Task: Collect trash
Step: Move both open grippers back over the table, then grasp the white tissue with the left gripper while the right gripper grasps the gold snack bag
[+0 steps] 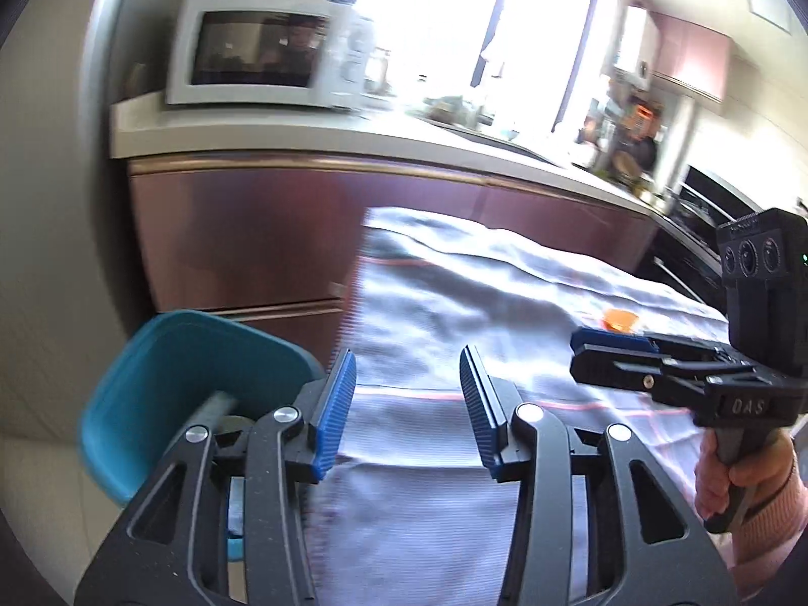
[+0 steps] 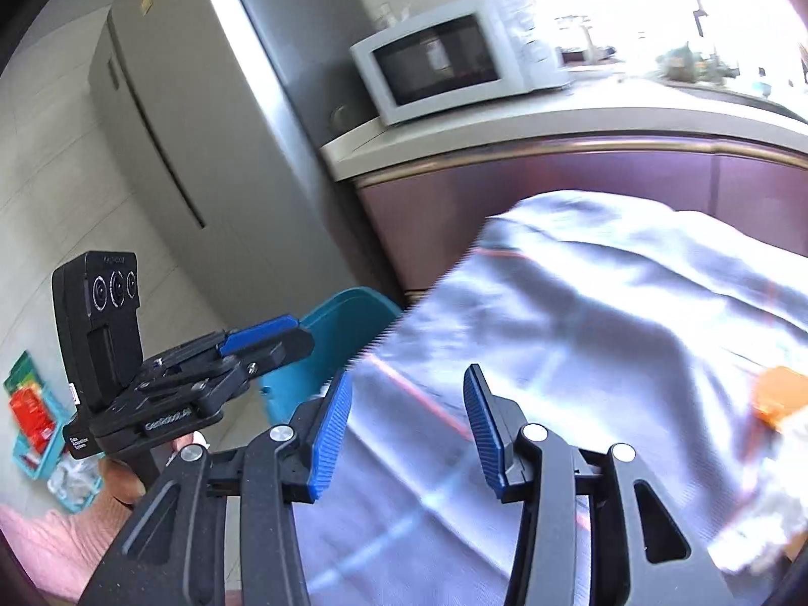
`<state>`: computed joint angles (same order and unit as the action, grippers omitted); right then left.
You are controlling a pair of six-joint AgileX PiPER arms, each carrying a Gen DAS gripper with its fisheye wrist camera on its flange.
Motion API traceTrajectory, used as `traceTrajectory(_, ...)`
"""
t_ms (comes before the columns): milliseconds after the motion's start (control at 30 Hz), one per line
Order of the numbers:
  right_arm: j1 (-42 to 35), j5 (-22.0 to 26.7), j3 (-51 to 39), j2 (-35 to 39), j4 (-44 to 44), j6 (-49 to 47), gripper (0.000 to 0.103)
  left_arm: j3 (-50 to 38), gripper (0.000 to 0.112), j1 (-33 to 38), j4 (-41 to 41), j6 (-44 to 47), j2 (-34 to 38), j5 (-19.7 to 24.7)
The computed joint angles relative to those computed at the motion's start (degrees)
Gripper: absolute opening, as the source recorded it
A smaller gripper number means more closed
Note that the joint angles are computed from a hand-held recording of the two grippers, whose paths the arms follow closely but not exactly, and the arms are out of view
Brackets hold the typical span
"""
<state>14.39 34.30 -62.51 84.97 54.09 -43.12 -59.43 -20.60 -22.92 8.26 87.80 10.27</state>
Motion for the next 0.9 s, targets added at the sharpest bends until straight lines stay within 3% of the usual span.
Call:
traceTrajectory(100,-5.53,0.41,4.93,-5.08,-0.2,-0.43,0.044,-3.79,0.042,-5.05,2.47,-2.02,3.69,1.01)
traceTrajectory(267,-17.19,2.33,11.62,-11.7,0.05,-2.75,0.044,-10.78,0.044,-10.99,-4.75,4.36,9.84,3.68)
traceTrajectory(467,-34.61,7.28,17.27,-16.78,2.07,-8.16,0.045,-23.21,0.048,-17.41,-1.62,0.33,19.22,9.22)
traceTrajectory(667,-47.5,10.14,19.04,-16.04,3.85,-13.69,0.048,-37.06,0.048,-20.95,0.64,-3.94,29.33,15.61)
traceTrajectory(900,-56.79,13.94,21.65,-14.27,5.15,-18.77,0.051,-53.83,0.052,-24.22,12.51,-14.07,38.6,24.09)
